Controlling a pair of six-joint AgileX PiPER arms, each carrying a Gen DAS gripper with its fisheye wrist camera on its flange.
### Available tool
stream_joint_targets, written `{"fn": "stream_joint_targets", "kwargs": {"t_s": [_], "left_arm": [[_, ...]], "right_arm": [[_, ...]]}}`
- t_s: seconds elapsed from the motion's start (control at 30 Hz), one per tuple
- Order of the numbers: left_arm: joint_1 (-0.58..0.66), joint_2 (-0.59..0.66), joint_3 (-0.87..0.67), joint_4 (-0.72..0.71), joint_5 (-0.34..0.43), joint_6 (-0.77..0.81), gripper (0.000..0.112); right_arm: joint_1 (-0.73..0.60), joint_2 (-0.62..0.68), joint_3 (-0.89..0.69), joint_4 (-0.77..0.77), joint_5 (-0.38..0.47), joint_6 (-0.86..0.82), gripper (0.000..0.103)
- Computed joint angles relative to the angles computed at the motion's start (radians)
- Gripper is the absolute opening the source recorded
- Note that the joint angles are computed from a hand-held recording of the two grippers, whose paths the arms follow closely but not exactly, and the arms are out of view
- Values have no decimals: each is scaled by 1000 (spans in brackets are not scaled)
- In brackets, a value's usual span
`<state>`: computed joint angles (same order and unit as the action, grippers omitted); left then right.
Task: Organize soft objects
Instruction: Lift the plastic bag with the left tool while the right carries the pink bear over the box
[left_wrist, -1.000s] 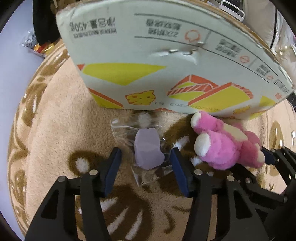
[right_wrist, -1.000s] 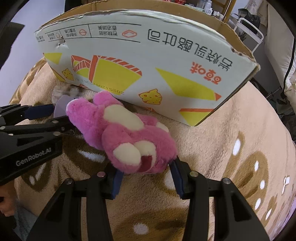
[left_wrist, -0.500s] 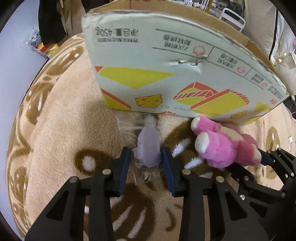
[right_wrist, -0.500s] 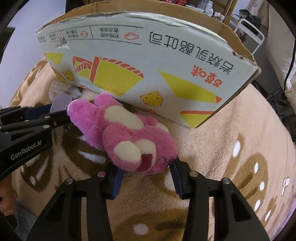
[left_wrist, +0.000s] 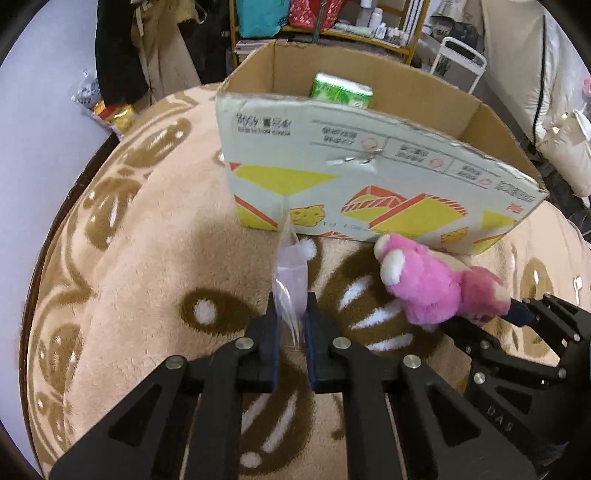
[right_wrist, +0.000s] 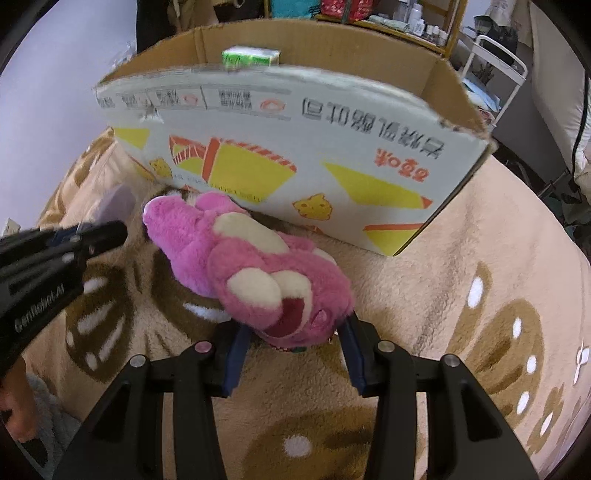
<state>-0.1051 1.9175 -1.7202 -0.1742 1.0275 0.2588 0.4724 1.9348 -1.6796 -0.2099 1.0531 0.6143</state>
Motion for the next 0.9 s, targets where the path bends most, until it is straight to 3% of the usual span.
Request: {"fn": "stream_joint_targets", "kwargs": {"t_s": [0.13,0.43,0.9], "left_arm": [[-11,-37,31,-6,-10,0,10],[-39,-239,205,50,-135,-33,10],[-13,-412,321,-80,-333,109,10]], "right_arm": [[4,-38,24,-16,-10,14,48],[7,-178,129,-37,-68,56,48],[47,-332,158,-152,-95,197,48]]}}
